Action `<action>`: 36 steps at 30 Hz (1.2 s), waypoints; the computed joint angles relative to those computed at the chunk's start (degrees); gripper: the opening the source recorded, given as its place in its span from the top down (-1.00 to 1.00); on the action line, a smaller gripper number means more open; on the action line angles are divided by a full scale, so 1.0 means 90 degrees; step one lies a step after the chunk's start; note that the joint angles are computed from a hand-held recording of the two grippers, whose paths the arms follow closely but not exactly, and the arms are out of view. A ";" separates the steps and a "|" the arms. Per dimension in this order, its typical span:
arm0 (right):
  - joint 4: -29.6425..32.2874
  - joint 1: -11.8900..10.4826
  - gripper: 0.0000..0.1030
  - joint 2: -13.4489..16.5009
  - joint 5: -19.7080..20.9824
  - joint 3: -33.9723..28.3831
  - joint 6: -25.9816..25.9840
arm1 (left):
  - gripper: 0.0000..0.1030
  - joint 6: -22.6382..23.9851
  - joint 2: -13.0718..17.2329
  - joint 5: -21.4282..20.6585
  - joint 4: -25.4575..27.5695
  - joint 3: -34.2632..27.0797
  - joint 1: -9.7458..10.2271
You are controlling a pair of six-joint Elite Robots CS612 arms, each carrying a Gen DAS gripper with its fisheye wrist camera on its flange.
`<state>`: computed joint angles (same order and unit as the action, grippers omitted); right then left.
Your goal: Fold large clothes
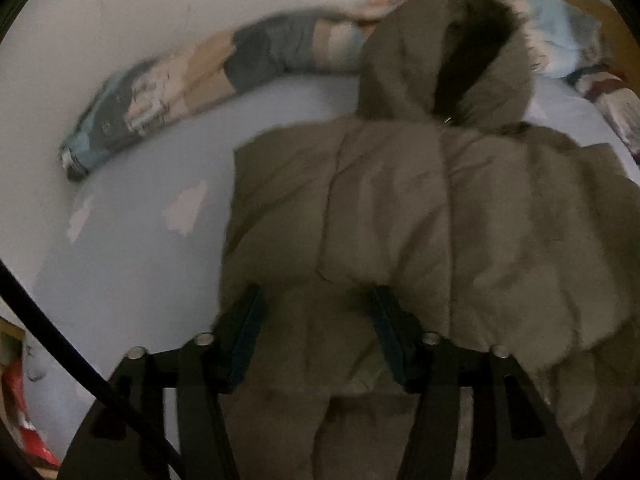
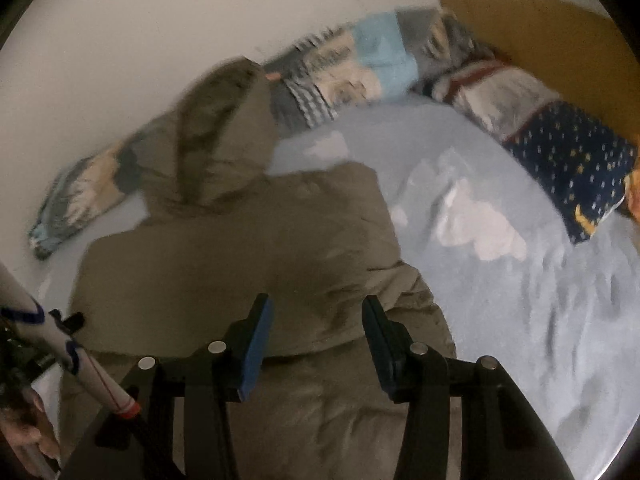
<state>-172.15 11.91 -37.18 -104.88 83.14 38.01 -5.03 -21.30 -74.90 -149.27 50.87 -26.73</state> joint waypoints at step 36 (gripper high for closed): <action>0.1554 0.0196 -0.08 0.0407 0.1396 -0.0683 0.0125 | -0.30 -0.0492 -0.0899 -0.0016 -0.1530 0.1947 -0.0308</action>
